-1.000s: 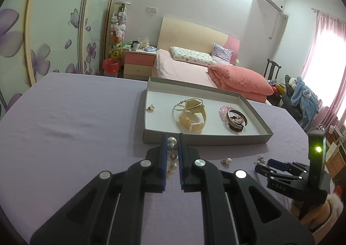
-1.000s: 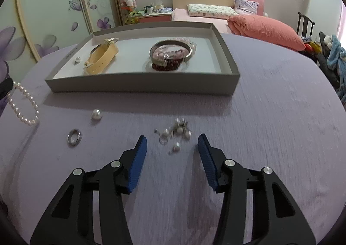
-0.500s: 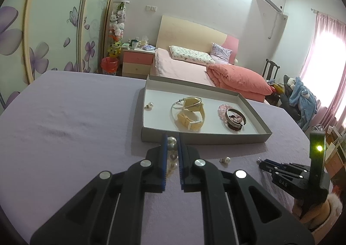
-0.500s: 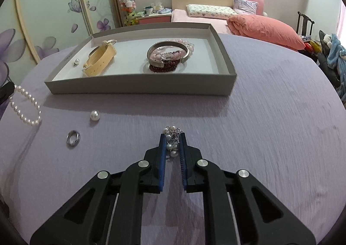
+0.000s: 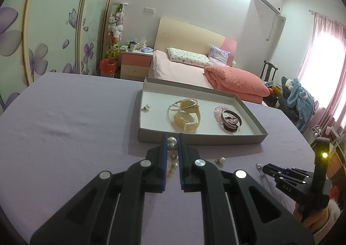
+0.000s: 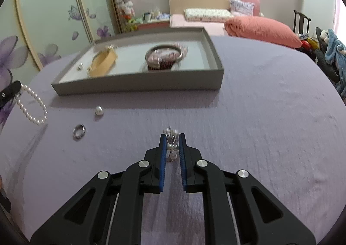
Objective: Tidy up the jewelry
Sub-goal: 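Carry the pearl bracelet and earrings toward the grey tray with both tools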
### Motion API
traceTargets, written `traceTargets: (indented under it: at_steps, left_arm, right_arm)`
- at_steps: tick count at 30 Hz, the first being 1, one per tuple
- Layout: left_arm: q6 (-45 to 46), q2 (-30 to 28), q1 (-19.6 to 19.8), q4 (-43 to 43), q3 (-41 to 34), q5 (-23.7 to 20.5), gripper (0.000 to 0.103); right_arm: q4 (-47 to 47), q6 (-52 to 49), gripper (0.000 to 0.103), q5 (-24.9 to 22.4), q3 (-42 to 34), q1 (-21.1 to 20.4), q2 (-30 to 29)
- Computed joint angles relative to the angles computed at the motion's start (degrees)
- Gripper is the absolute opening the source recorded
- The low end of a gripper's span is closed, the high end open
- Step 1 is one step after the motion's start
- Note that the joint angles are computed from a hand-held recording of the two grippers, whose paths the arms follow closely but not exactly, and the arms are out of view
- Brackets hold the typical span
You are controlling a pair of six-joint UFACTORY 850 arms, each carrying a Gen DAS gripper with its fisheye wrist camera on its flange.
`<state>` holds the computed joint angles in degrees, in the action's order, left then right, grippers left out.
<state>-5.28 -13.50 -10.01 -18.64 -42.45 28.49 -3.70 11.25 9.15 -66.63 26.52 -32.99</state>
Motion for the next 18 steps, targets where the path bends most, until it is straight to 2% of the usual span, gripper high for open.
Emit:
traceTargets:
  at_steps: [2, 6, 12, 18]
  left_arm:
    - [0.33, 0.20, -0.14, -0.30, 0.09, 0.04, 0.010]
    - [0.56, 0.73, -0.46, -0.55, 0.51, 0.43, 0.010]
    - [0.73, 1.99, -1.14, -0.49, 1.90, 1.76, 0.010]
    - [0.98, 3.64, -2.20, -0.26, 3.51, 3.69, 0.010]
  right_arm:
    - [4.23, -4.30, 0.012, 2.45, 1.38, 0.17, 0.93]
    - [2.88, -2.95, 0.012, 5.81, 2.95, 0.27, 2.04]
    - [1.14, -0.79, 0.012, 16.96, 7.99, 0.13, 5.74]
    - [2.15, -1.70, 0.012, 26.12, 11.90, 0.48, 8.83]
